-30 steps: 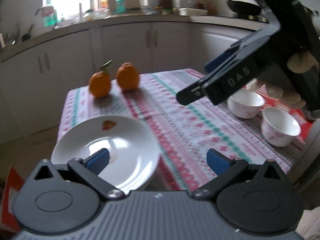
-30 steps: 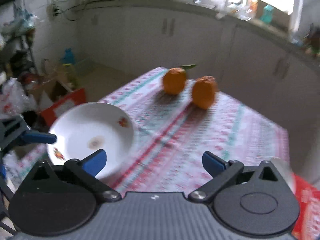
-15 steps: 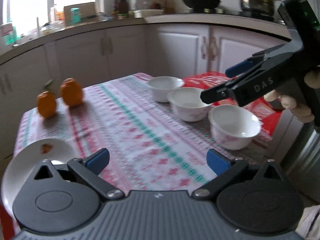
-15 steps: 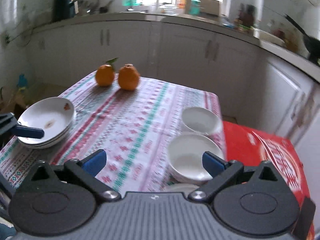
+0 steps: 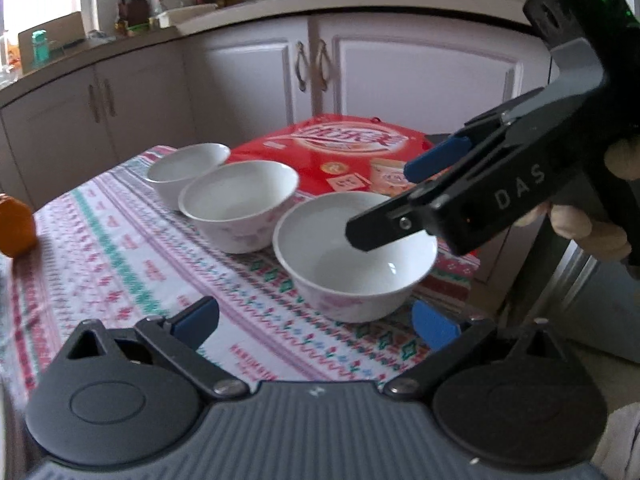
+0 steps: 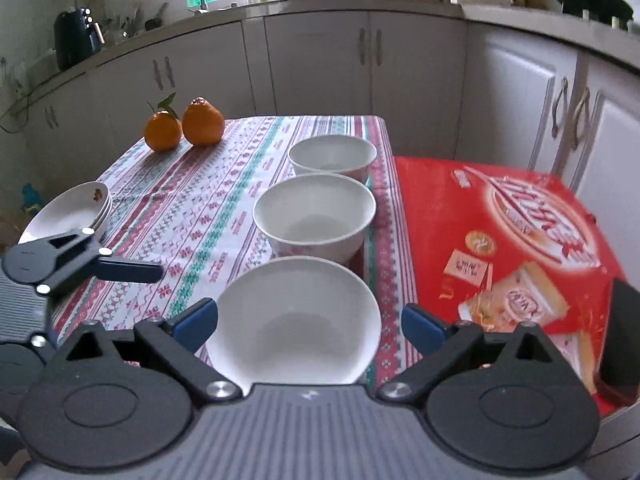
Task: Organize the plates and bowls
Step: 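Move the right gripper to a white bowl and grasp its rim, then lift the white bowl and carry it toward the plate stack with the right gripper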
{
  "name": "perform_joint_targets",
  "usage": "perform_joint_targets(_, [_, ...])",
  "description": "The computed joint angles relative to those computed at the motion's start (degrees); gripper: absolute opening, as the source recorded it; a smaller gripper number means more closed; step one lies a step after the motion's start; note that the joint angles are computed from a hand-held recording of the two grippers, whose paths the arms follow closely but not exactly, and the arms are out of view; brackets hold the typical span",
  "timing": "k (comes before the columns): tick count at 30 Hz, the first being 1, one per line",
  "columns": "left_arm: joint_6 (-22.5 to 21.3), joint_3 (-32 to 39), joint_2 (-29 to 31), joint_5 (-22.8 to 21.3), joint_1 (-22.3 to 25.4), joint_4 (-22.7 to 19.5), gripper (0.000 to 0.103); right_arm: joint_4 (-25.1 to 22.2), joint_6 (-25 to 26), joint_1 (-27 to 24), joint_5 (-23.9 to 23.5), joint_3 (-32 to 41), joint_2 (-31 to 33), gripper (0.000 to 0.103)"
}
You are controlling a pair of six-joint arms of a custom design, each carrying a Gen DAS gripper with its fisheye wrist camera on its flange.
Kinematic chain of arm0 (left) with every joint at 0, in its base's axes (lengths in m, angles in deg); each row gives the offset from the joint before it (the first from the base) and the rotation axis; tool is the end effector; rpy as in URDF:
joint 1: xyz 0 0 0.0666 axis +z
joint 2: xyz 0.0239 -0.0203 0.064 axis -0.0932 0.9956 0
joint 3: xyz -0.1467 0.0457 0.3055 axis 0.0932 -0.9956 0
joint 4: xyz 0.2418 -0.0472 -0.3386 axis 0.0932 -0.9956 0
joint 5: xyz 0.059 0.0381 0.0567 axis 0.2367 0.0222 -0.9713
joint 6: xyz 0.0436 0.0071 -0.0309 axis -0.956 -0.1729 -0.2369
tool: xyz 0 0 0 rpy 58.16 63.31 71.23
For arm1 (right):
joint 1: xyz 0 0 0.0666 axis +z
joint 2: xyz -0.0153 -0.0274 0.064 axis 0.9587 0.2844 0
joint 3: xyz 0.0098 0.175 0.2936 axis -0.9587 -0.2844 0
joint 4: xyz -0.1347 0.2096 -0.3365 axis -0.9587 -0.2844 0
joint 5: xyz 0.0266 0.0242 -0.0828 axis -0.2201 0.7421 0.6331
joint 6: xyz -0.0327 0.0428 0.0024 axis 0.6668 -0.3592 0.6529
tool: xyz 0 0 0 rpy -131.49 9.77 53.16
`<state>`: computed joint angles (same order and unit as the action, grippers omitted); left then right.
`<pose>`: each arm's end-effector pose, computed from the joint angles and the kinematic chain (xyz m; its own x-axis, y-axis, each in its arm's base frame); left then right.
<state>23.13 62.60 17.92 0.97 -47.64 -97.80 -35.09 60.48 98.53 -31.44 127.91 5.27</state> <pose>0.3502 -0.3159 0.3207 -0.4562 0.4424 -0.7721 0.6430 0.7637 0.0576 0.3435 0.1593 0.3451 -0.6607 -0.1330 -0.7388 -0.3097 0.9448 0.1069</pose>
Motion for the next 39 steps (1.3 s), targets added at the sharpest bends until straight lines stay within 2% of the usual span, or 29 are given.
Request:
perform_joint_targets(5, [-1.6, 1.8, 3.1, 1.1, -0.3, 0.4, 0.098, -0.2, -1.1, -2.1, -3.9, 0.2, 1.4, 0.09])
perform_joint_targets(7, [-2.0, 2.2, 3.6, 1.9, -0.3, 0.6, 0.092, -0.3, -1.3, -2.9, -5.6, 0.7, 2.2, 0.083])
perform_joint_targets(15, [-1.8, 3.4, 4.9, 3.2, -0.3, 1.1, 0.089, -0.9, -2.3, -5.0, -9.3, 2.1, 4.5, 0.068])
perform_joint_targets(24, [-1.3, 3.2, 4.8, 4.2, -0.2, 1.1, 0.087, -0.5, -4.6, -6.6, -13.0, 1.9, 4.3, 0.067])
perform_joint_targets(29, [-1.1, 3.1, 3.9, 3.4, -0.3, 0.1, 0.087, -0.8, -5.0, -6.0, -13.6, 2.3, 4.2, 0.068])
perform_joint_targets(39, [-0.1, -1.4, -4.0, -0.4, 0.9, -2.5, 0.087, -0.6, -4.1, -2.0, -16.5, 5.6, 6.8, 0.068])
